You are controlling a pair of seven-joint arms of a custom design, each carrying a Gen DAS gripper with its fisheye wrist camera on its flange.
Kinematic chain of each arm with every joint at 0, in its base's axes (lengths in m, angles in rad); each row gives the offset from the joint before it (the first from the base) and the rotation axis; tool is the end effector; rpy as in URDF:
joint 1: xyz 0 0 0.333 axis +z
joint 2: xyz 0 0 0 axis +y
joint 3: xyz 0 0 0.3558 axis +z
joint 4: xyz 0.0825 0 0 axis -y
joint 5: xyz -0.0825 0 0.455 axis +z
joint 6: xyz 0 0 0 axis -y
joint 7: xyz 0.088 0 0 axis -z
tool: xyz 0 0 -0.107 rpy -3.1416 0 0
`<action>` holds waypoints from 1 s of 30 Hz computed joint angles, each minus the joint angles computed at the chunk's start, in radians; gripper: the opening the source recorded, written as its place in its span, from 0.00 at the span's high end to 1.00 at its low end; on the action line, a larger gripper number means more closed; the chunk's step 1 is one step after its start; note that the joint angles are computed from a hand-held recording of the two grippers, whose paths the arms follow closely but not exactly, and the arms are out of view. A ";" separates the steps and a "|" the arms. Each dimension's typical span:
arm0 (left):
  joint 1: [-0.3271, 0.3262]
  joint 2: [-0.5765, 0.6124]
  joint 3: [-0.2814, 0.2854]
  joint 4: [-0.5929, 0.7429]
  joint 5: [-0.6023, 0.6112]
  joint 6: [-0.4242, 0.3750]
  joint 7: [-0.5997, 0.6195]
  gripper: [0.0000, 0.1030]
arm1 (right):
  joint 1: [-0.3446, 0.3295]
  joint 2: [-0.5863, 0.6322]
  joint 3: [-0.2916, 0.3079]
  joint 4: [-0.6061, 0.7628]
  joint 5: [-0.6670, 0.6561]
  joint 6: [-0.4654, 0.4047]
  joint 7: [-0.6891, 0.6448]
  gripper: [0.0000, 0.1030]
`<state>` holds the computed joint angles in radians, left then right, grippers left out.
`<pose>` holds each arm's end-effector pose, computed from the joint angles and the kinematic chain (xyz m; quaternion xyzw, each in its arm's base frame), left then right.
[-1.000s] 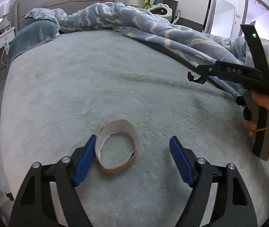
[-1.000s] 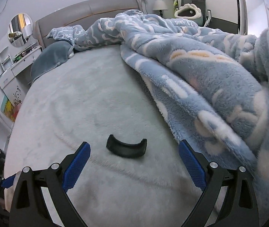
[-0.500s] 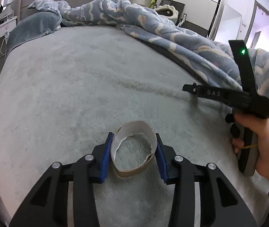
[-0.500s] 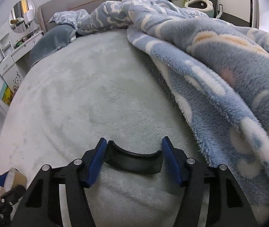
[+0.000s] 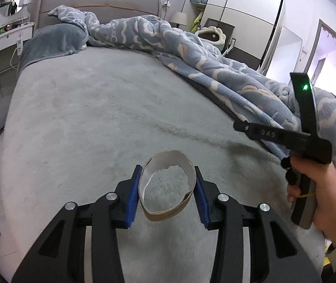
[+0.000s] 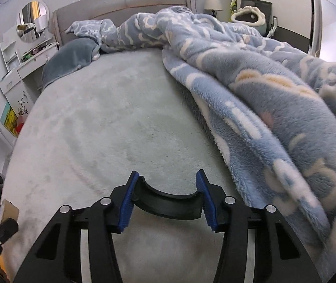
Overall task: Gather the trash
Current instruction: 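Carry the tape core in the left gripper and black piece in the right gripper to the wastebasket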
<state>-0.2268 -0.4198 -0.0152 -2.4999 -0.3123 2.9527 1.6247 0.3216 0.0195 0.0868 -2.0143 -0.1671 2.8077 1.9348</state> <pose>0.4948 -0.1018 0.5376 -0.6337 0.6450 -0.3780 0.1987 0.6126 0.2734 0.5422 -0.7100 0.5929 -0.1962 0.3255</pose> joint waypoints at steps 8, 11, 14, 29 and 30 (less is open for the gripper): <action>0.044 -0.160 -0.012 -0.086 0.041 -0.059 -0.061 0.57 | 0.023 -0.077 0.021 -0.059 0.099 0.036 -0.003 0.51; 0.060 -0.219 -0.009 -0.110 0.049 -0.103 -0.088 0.57 | 0.032 -0.108 0.037 -0.079 0.095 0.039 0.004 0.51; 0.083 -0.276 -0.023 -0.135 0.081 -0.127 -0.106 0.57 | 0.038 -0.142 0.055 -0.102 0.067 0.035 0.022 0.51; 0.100 -0.523 0.027 -0.247 0.102 -0.231 -0.112 0.57 | 0.082 -0.269 0.115 -0.194 0.021 0.017 0.084 0.51; 0.105 -0.539 0.032 -0.254 0.102 -0.240 -0.112 0.57 | 0.092 -0.275 0.115 -0.198 0.033 0.020 0.081 0.51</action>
